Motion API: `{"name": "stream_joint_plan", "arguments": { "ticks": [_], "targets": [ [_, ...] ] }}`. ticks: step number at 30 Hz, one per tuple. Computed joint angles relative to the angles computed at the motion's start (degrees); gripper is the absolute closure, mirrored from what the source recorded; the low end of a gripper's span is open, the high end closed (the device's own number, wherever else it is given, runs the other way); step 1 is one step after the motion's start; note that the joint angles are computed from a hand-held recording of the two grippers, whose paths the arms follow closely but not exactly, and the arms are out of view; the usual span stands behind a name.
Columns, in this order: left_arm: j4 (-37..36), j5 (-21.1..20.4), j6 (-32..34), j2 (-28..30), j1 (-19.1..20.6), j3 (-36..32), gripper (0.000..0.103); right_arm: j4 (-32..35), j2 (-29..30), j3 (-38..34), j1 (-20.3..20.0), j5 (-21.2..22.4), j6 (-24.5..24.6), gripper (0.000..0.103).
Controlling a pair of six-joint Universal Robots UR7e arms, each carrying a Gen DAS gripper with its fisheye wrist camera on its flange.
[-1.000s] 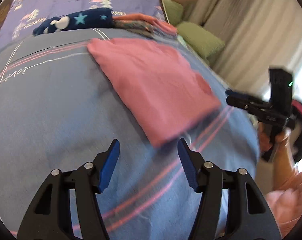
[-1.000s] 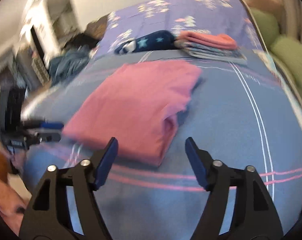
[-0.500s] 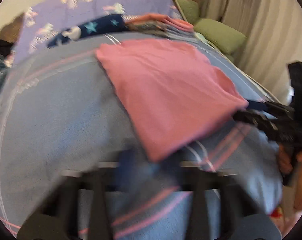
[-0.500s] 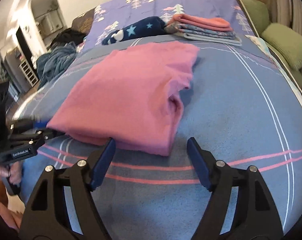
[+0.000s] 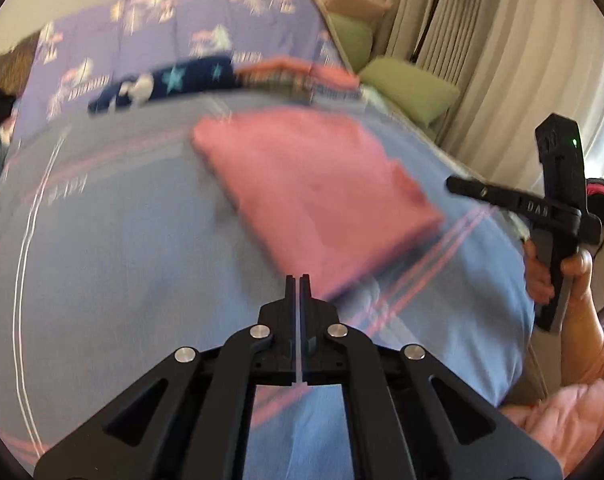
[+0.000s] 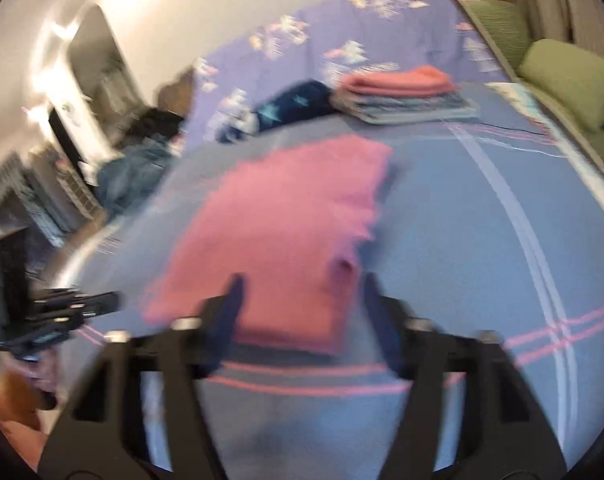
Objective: Fold small clothes
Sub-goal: 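Move both open tools to the folded pink shirt's sides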
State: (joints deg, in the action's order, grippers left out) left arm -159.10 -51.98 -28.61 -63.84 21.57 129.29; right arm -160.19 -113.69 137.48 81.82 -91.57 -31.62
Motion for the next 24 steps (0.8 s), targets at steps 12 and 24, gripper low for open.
{"name": "stream_joint_plan", "arguments": {
  "ticks": [12, 24],
  "targets": [
    [-0.83, -8.55, 1.33, 4.04, 5.71, -3.82, 0.078, 6.93, 4.11, -3.1, 0.18, -5.93, 4.26, 0.082],
    [-1.3, -13.14, 0.31, 7.18, 15.15, -11.36, 0.034, 16.99, 9.38, -13.84, -5.55, 1.92, 11.52, 0.03]
  ]
}}
